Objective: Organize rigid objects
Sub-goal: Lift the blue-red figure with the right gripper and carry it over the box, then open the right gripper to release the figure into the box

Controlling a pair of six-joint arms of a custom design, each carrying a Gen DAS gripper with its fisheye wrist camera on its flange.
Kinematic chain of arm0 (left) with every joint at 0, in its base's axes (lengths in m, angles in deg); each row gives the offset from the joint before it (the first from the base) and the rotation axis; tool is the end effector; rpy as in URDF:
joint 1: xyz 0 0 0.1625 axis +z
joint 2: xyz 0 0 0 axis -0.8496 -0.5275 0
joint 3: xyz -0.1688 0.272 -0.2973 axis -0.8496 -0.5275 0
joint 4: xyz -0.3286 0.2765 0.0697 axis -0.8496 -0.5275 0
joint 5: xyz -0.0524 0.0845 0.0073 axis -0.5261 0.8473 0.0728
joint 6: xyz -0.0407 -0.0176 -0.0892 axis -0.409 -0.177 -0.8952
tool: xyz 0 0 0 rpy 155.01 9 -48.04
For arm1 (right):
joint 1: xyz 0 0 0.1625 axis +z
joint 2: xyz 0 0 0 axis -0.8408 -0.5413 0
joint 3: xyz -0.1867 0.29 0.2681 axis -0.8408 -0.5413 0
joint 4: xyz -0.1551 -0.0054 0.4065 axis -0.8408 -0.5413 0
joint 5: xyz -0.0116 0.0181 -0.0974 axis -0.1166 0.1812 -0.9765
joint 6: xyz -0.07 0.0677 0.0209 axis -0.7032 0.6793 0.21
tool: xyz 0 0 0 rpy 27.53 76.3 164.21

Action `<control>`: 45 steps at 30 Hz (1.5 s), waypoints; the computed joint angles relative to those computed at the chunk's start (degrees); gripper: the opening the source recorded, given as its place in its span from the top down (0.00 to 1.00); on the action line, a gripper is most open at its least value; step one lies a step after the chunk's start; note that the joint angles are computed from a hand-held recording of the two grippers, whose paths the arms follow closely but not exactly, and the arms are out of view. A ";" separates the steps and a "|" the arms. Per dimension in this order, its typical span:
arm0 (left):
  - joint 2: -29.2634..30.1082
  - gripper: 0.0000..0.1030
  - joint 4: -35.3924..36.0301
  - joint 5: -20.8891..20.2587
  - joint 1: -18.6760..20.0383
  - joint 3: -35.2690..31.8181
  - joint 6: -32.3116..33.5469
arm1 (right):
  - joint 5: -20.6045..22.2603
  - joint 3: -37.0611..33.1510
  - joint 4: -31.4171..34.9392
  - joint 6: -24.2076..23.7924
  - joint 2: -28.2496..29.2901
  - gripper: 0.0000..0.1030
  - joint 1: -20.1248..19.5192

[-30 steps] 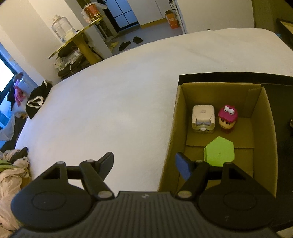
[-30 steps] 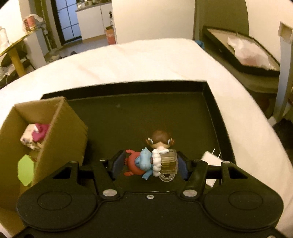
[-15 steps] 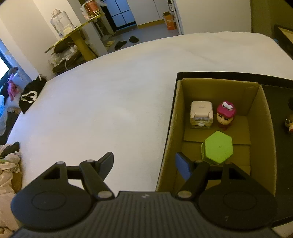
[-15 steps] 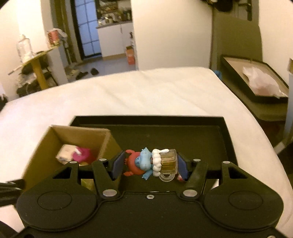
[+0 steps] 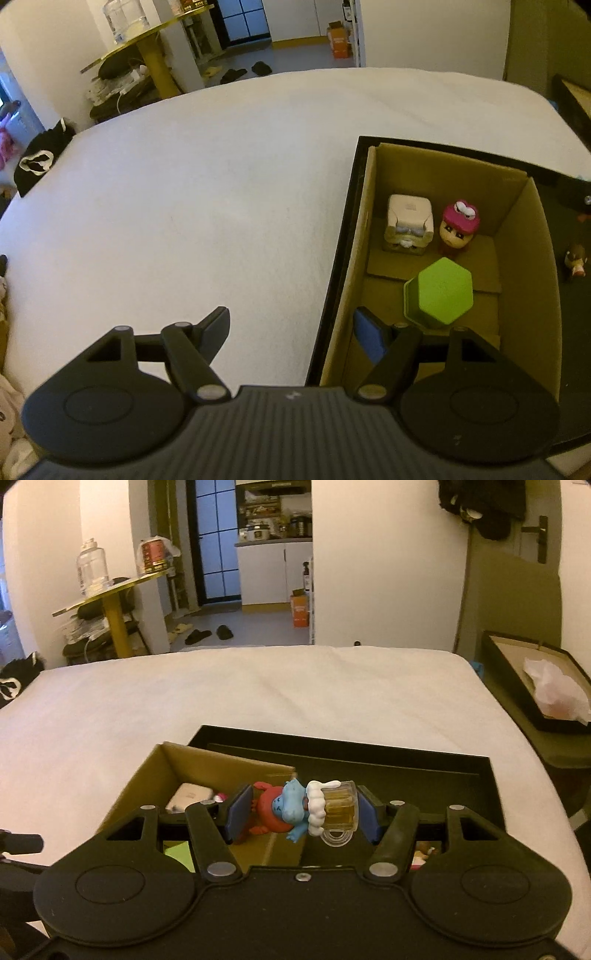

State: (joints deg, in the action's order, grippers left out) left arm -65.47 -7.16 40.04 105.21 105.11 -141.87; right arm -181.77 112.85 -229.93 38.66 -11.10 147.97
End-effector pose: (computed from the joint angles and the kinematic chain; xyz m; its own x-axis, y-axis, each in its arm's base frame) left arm -0.4020 -0.7610 0.0409 -0.5346 -0.3054 -0.7880 0.2724 0.8204 -0.5028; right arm 0.1185 -0.8049 0.3474 -0.7143 -0.2890 0.6374 -0.6560 0.5938 -0.4659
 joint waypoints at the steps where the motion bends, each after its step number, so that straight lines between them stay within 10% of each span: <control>1: -0.34 0.30 -1.97 -0.19 0.01 0.91 1.26 | 0.23 0.07 -0.30 -0.39 0.13 0.43 0.10; 6: -1.28 0.34 -9.61 -0.26 -0.04 4.14 6.72 | 2.13 1.02 -1.78 -3.00 0.48 0.43 0.41; 17: -1.59 0.78 -22.89 -1.38 0.02 7.83 18.33 | 4.20 2.73 0.30 -7.90 0.38 0.43 0.80; 37: -2.12 0.75 -26.78 -1.89 0.59 9.25 20.47 | -2.24 4.78 -5.90 -20.40 2.52 0.34 2.13; 45: -1.94 0.75 -24.23 -2.55 0.68 8.04 18.43 | -1.68 5.04 -3.81 -15.74 1.08 0.31 2.01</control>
State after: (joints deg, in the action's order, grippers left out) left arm -67.42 -31.39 37.49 105.89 113.15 -123.44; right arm -183.44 117.89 -233.74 22.92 -10.02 149.98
